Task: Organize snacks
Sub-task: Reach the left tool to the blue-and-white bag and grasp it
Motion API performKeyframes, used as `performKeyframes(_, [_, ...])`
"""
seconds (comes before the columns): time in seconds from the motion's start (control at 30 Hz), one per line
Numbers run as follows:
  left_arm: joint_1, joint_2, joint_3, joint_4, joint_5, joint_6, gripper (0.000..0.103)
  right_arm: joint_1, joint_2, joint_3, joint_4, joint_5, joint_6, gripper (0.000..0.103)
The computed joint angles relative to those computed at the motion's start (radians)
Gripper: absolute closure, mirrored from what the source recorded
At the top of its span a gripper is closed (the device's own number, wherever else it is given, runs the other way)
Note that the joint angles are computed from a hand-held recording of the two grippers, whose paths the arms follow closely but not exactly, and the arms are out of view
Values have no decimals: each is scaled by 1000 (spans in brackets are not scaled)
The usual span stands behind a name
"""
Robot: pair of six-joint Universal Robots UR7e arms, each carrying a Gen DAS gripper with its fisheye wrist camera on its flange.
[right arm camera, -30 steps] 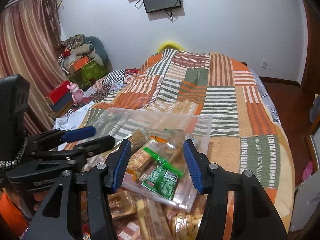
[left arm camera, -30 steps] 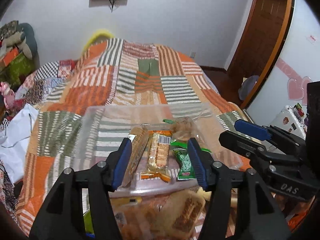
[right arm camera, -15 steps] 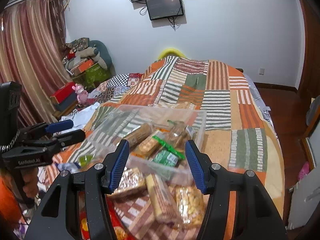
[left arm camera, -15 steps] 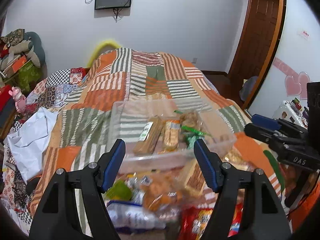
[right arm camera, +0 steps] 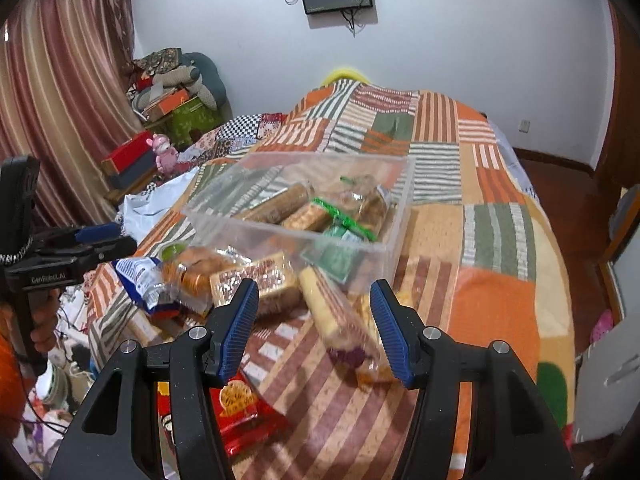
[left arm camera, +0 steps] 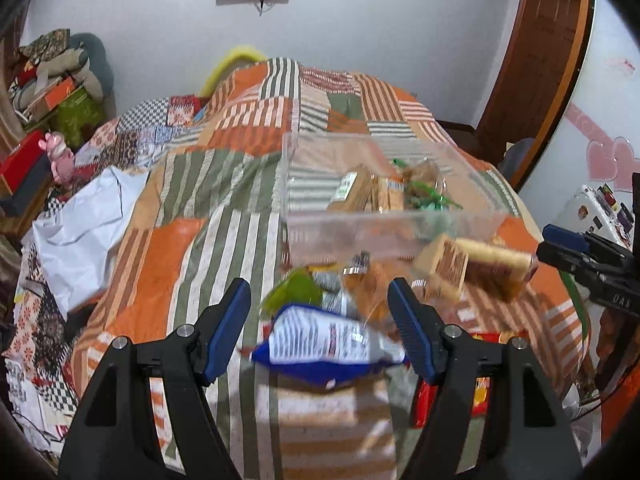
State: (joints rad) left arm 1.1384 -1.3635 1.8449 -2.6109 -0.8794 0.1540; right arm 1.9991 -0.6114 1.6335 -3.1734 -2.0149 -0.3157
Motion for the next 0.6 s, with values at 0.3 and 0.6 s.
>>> performKeyframes(0.3, [9, -26, 75, -18, -13, 2, 21, -14, -5, 31, 23, 19, 53, 46])
performKeyframes(0.6, [20, -2, 78, -10, -11, -14, 6, -18, 9, 24, 41, 26, 59, 44])
